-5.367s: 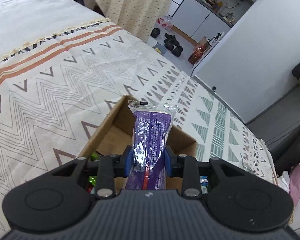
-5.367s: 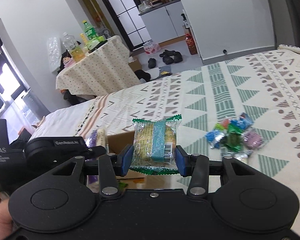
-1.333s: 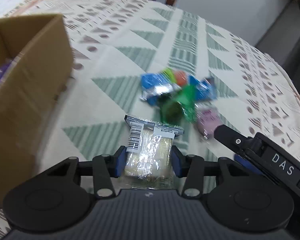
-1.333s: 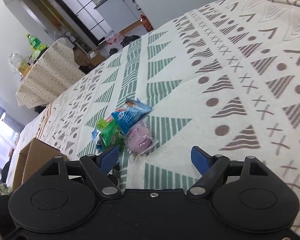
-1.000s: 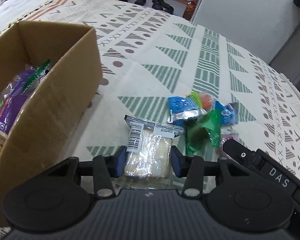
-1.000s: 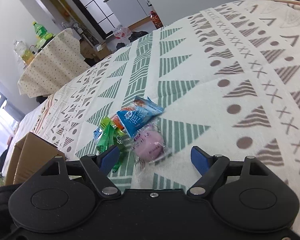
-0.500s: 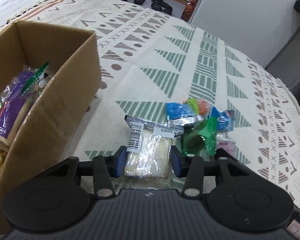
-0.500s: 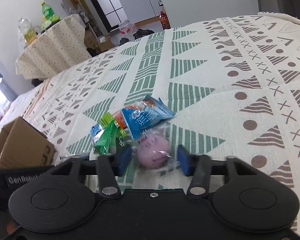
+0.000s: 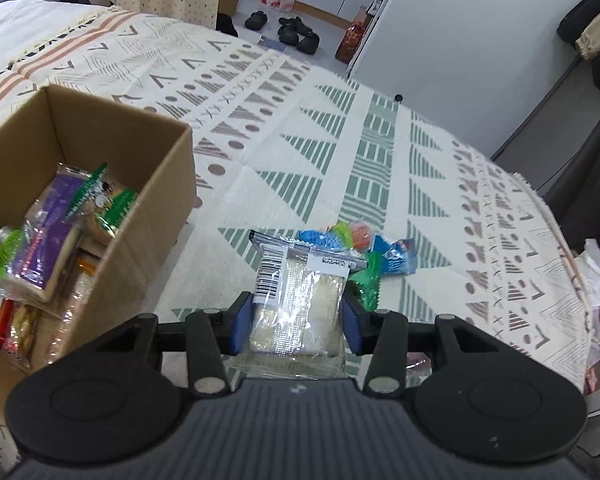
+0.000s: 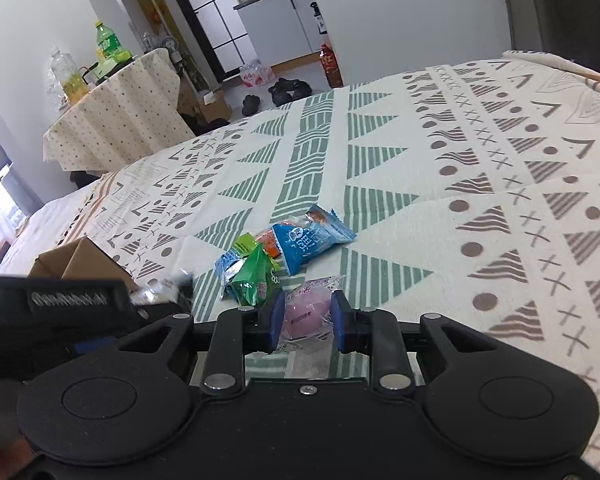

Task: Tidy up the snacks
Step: 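Grasp the white rice-cake pack with the left tool while the right tool grasps the pink ball, then carry the rice-cake pack and pink ball over the box with both tools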

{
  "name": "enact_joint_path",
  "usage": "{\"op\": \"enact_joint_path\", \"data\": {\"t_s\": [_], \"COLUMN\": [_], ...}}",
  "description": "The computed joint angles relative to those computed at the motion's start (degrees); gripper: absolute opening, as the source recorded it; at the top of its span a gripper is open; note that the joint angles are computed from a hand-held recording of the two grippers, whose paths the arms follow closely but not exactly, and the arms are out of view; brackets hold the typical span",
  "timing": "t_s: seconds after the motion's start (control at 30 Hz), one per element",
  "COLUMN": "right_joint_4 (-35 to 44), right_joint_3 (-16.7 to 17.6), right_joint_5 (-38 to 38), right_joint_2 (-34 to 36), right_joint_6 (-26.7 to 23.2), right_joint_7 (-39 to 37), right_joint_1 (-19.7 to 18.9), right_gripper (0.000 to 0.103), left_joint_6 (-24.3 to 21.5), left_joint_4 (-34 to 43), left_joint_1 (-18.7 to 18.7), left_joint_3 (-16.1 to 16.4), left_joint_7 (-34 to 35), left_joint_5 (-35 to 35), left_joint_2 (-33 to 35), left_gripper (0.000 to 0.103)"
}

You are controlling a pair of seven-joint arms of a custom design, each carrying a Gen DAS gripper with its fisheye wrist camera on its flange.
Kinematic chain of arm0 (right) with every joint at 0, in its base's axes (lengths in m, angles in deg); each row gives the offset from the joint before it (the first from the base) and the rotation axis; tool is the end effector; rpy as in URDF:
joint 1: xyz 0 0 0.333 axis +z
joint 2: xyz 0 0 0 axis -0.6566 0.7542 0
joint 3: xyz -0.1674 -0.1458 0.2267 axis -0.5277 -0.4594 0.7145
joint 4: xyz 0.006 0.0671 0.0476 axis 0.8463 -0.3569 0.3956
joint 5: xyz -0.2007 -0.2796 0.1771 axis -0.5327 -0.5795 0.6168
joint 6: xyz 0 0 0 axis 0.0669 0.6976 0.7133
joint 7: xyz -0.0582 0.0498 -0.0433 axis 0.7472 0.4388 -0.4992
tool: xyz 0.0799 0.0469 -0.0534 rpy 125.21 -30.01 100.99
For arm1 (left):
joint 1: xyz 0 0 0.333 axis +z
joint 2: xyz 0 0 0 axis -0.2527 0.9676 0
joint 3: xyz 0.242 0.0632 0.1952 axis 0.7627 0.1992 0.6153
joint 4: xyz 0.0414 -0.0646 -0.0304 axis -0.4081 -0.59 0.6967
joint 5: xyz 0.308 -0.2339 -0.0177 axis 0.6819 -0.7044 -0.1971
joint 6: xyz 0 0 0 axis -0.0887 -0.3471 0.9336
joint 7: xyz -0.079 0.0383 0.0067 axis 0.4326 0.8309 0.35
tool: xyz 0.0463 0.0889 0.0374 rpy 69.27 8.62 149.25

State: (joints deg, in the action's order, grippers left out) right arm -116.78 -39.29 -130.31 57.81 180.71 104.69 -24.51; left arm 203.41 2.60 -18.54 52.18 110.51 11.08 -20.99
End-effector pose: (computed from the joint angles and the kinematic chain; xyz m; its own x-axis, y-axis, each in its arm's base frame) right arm 0.6259 0.1744 0.4641 -0.3750 -0.8526 -0.3640 -0.5412 0.5201 -0.6608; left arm 0.7359 -0.1499 0.5133 -0.2412 -0.9250 0.2935 -0.8561 0.0604 -0.5132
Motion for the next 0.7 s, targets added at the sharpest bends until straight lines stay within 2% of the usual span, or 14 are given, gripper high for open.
{"op": "enact_joint_path", "data": {"t_s": [0.2, 0.27, 0.7], "right_joint_4": [-0.80, -0.91, 4.97], "right_joint_3": [0.35, 0.87, 3.96], "right_joint_5": [-3.27, -4.28, -6.21], "right_joint_2": [-2.84, -3.71, -3.86], "right_joint_6": [-2.84, -3.45, -9.16], "right_joint_7": [3.80, 5.45, 4.37], "right_joint_1": [0.84, 0.78, 1.39], "right_gripper": [0.018, 0.010, 0.009], "left_joint_6": [-0.43, -0.47, -2.31], "left_joint_4": [-0.26, 0.01, 5.22], "left_joint_1": [1.47, 1.91, 5.09], "left_joint_3": [-0.58, -0.69, -0.59], "left_joint_7": [1.65, 2.07, 2.99], "left_joint_5": [-2.00, -2.79, -6.61], "left_joint_2": [-1.75, -2.01, -0.63], "left_gripper": [0.046, 0.046, 0.046]}}
